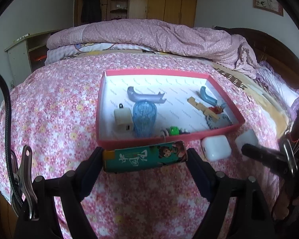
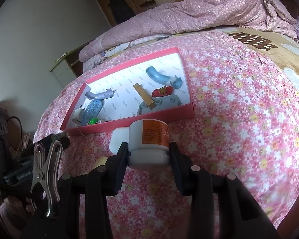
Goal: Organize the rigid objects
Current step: 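Lift the green box toward the tray with the left tool while the right tool lifts the jar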
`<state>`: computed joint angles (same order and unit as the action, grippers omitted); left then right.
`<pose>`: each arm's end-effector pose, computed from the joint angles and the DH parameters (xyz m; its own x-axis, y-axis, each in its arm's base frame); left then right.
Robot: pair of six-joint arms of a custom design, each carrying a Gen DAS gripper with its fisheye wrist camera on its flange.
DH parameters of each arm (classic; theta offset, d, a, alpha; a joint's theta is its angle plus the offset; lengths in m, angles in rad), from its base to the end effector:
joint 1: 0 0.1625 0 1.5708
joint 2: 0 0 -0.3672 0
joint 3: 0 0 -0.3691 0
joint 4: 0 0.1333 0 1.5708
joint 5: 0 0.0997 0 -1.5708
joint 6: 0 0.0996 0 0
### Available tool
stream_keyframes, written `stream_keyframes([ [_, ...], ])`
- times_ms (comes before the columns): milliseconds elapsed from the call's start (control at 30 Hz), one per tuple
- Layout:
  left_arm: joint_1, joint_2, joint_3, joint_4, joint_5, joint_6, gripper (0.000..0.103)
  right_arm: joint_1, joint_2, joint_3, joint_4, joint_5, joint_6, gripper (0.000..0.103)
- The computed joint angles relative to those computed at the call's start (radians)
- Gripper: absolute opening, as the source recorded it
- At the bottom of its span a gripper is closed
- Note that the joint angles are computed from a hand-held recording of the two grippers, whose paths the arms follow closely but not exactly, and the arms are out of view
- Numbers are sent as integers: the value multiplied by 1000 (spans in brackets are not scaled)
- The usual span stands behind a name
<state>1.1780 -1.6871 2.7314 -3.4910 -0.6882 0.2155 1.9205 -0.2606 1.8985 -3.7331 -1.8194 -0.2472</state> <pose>0.0965 -0.3163 0.2442 -0.7426 -0.1714 -0.6474 0.4135 0.6431 -0.6446 0.2614 -0.3993 -0.1448 -0.8513 -0.4088 0.3290 -0.5207 0.7356 -0.4334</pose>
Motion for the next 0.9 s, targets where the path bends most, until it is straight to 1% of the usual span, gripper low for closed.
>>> stream_keyframes([
  [233, 15, 46, -68, -17, -9, 37, 86, 2, -3, 3, 2, 3, -6, 42],
  [500, 37, 140, -152, -44, -36, 83, 86, -1, -6, -5, 4, 7, -13, 42],
  [700, 58, 250, -211, -128, -18, 124, 86, -5, -9, 2, -7, 7, -12, 42],
  [900, 93, 298, -245, -148, -17, 142, 86, -6, -9, -2, -5, 5, -13, 42],
])
